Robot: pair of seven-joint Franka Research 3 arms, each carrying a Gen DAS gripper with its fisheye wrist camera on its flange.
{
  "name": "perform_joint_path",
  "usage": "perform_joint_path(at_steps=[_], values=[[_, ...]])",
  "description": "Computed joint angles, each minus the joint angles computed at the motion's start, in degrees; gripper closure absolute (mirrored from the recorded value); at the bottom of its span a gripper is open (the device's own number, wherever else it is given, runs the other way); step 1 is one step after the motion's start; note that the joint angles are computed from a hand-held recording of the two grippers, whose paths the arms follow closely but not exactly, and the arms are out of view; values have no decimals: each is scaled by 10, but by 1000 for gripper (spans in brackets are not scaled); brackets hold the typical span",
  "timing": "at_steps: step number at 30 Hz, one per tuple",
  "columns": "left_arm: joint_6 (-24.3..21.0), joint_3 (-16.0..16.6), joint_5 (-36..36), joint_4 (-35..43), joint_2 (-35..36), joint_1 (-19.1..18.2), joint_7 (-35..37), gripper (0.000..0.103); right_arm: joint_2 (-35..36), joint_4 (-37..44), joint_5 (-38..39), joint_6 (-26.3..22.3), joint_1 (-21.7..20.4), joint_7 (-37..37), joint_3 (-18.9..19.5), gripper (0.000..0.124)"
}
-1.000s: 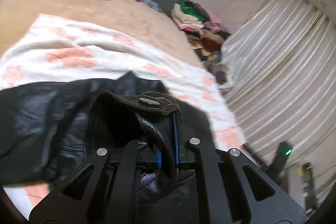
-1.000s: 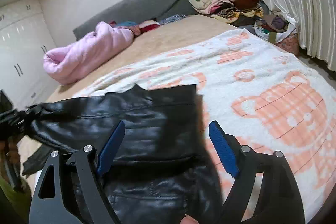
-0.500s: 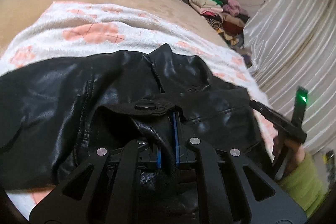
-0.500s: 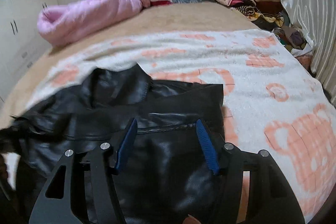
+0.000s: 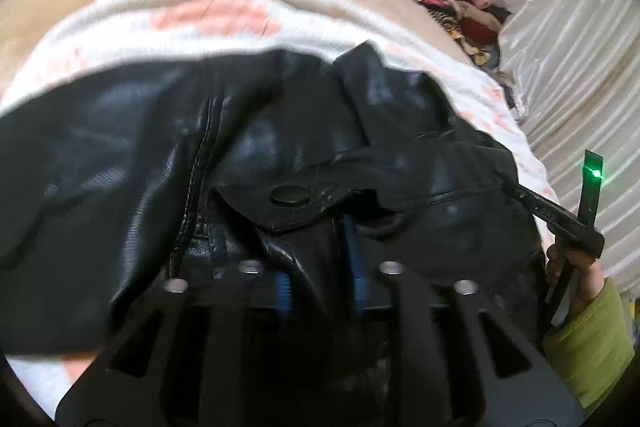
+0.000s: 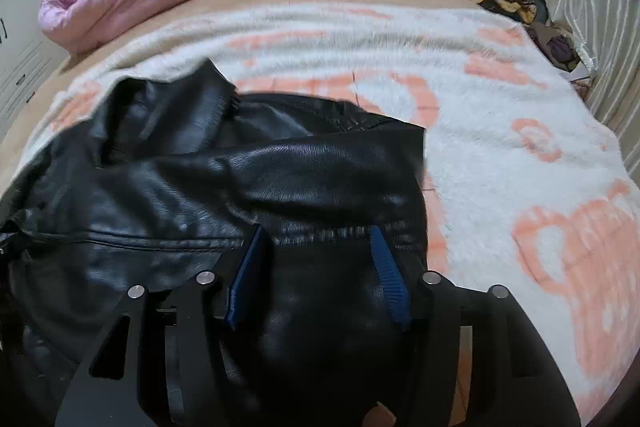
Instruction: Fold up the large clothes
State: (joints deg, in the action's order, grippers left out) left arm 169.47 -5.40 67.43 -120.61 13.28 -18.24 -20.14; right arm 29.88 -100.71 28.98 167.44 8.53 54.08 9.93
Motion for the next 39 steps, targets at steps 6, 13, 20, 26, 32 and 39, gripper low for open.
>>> perform_joint_path(at_steps=[6,13,20,26,32,39], values=[[-135,-46,-1,-32,-89,-9,13,53,-88,-105,180,19,-109,-203,142,54],[-143,-79,-81,8,-48,-11,118,48,-137,-156,270,-3,-89,-274,135,50],[-145,-61,-163,8,-9,-33,160,48,-141,-167,229,-25,-19,-230,65,47],[-105,-44,-155,-9,-4,-35,135,48,-110,-164,144,-27,34,-141,7,47],[-103,-35,-114,-11,-13,-45,97,42,-118,-174,203,-2,6,-192,44,42],[-113,-47,-79,-37,-59,-36,39,14,-177,-199,339,-17,9,-313,57,29]])
